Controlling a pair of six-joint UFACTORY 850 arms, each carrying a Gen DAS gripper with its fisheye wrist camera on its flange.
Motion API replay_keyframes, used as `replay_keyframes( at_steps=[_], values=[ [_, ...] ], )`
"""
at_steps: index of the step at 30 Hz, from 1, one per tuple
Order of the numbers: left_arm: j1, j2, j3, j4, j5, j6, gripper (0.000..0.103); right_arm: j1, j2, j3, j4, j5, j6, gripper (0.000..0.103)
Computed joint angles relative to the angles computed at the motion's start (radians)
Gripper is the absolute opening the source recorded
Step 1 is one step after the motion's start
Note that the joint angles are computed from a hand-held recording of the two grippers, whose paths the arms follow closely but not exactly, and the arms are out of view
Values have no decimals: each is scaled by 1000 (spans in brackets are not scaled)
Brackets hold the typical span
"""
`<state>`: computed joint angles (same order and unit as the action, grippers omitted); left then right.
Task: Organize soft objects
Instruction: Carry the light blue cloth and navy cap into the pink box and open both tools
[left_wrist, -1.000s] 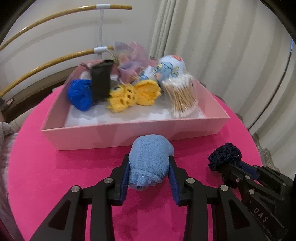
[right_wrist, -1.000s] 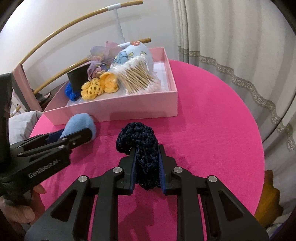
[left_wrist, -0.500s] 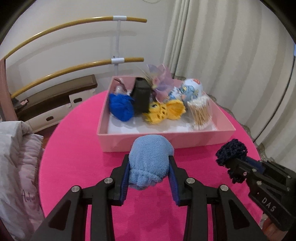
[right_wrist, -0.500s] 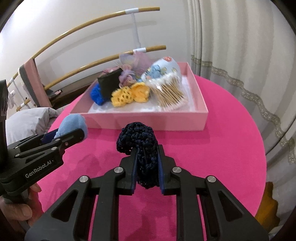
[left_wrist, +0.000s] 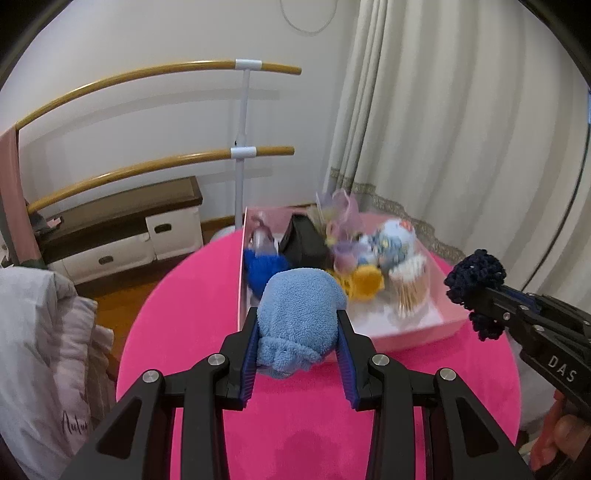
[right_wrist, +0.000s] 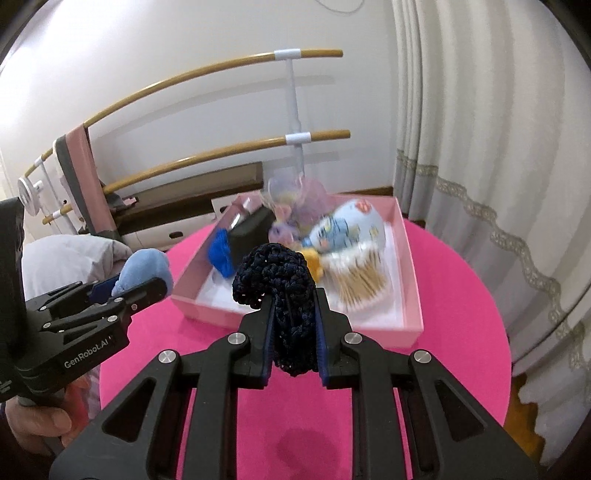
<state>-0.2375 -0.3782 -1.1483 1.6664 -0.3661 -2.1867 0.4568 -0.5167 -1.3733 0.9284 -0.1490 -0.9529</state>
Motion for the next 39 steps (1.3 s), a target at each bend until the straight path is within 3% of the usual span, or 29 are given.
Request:
replay_keyframes(
  at_steps=[15, 28, 30, 31, 32, 34, 36, 39],
  values=[
    [71, -133, -230, -206, 49, 303, 35, -12, -184, -302, -248, -151, 275, 17],
    [100, -284, -394, -508, 82, 603, 36, -26, -300, -430, -369, -228, 417, 17],
    [102, -304, -413, -537, 78, 630, 40, -27, -317, -446, -385, -242, 437, 20],
    [103, -317, -429, -585, 74, 679, 48, -27, -327, -458, -400, -251, 453, 23],
    [103, -336, -449, -628, 66, 723, 64, -27, -333, -464, -405, -257, 460, 30],
    [102, -342, -448, -590, 60, 684, 82, -29, -339, -464, -404, -258, 465, 38],
    [102, -336, -432, -502, 65, 590, 88, -32, -337, -455, -393, -256, 458, 42],
    [105, -323, -411, -456, 63, 518, 95, -36, -325, -432, -373, -242, 449, 58]
  ],
)
